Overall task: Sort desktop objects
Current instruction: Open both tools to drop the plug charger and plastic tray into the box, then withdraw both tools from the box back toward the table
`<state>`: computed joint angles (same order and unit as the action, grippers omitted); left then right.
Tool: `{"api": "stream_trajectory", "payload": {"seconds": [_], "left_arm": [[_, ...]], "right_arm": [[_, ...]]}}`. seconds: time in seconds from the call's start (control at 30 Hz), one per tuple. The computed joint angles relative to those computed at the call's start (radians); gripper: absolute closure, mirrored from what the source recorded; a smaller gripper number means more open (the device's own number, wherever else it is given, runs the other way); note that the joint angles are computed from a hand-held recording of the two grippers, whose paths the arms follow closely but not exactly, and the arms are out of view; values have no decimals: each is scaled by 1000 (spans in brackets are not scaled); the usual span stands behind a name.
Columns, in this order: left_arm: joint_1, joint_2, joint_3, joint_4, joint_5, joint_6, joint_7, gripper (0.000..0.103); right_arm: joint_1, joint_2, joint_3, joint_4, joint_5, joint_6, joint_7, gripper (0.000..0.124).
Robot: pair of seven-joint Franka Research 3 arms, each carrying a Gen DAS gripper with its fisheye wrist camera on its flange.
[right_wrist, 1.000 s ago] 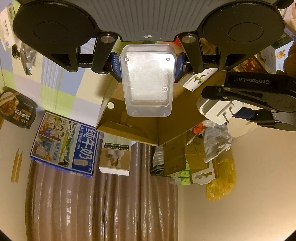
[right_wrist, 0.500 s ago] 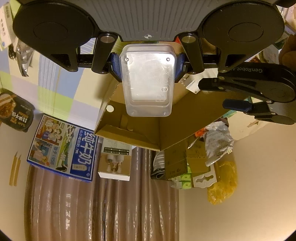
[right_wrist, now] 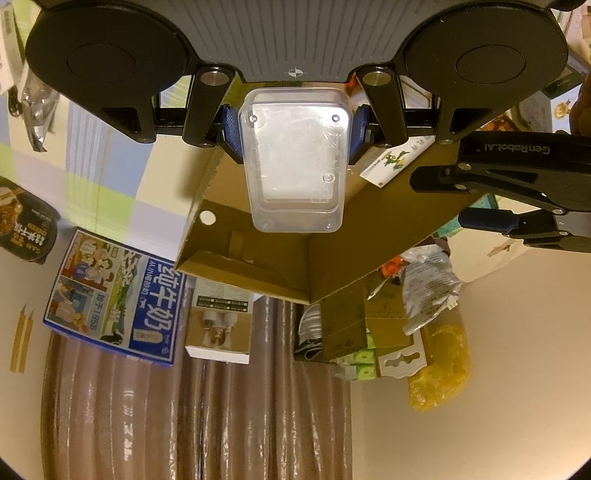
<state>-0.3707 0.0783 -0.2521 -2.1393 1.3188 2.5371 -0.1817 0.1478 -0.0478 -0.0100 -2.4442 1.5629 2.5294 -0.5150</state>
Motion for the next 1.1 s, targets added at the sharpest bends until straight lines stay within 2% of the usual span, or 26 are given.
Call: {"api": "stream_trajectory", "payload": {"seconds": [0.1,0.17,0.2,0.27,0.5,0.6,0.77,0.97,1.1], "left_arm": [[-2,-11,-3,-6,-2,-14,9,39],[-2,-18,-5,-12,0,-21,13,39],[-1,-20,-6,-14,-2,-24,16,39],[0,-26,-8,-19,-6,-29,15,39],[0,-42,-19,-32,-17,-43,12,39],[-4,-51,-25,-34,-16,-46,2,39],[-14,-67,-40,-27,-13,-48,-22,36],[-45,-44,-60,24,-21,-59,-5,35],[-76,-24,-69,58,-26,-78,-7,29]], "right_arm": [[1,12,2,11,-38,-15,51,70],[-8,26,-5,27,-103,-68,114,70],[-10,27,-5,28,-106,-71,114,68],[-12,20,-3,19,-63,-56,71,56],[-44,-13,-31,-5,-36,-81,58,54],[-70,-35,-53,-23,-53,-100,79,52],[-125,-59,-95,-50,-75,-116,103,42],[-194,-69,-137,-57,-141,-124,186,40],[-236,-82,-163,-53,-163,-143,210,38]]}}
